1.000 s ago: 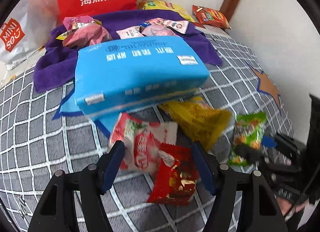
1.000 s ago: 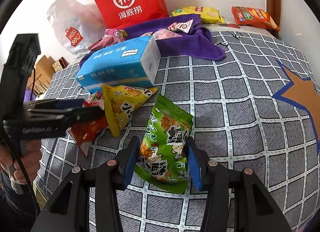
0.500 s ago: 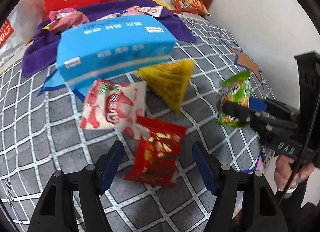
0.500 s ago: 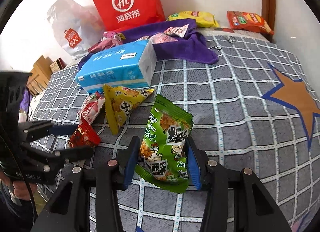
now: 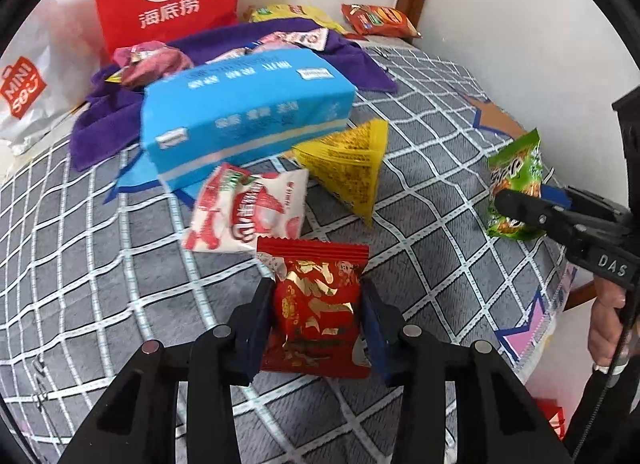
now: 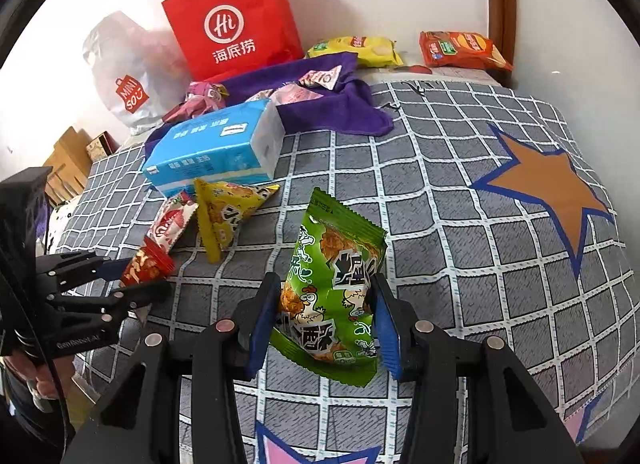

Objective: Organize snacks
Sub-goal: 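Carry the green bag and red bag with both grippers over the purple towel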

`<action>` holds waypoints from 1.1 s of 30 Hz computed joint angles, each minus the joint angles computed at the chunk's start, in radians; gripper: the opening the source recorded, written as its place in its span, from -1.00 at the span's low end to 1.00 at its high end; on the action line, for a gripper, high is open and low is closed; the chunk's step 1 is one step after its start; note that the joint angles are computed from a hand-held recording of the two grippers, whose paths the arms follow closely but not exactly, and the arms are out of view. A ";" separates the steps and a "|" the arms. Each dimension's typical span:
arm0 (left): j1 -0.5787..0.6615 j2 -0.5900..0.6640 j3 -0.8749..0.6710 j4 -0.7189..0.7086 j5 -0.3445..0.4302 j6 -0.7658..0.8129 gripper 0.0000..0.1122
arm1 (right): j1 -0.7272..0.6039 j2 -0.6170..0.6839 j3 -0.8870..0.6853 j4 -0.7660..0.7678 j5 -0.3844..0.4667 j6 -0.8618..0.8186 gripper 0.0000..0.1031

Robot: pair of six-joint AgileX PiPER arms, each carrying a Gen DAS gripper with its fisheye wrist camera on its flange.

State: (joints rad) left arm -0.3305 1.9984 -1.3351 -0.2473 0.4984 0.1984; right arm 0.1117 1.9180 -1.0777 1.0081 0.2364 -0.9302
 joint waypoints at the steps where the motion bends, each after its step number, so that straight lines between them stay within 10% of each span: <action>1: 0.012 -0.012 0.006 -0.015 0.005 0.008 -0.29 | 0.003 -0.001 -0.003 -0.012 0.002 0.011 -0.12; 15: 0.132 -0.111 -0.008 -0.134 0.074 0.091 -0.29 | 0.111 -0.009 -0.156 -0.502 0.060 0.514 -0.12; 33: 0.248 0.022 -0.403 -0.129 0.278 0.049 -0.29 | 0.115 0.172 -0.660 -0.813 0.298 0.882 -0.12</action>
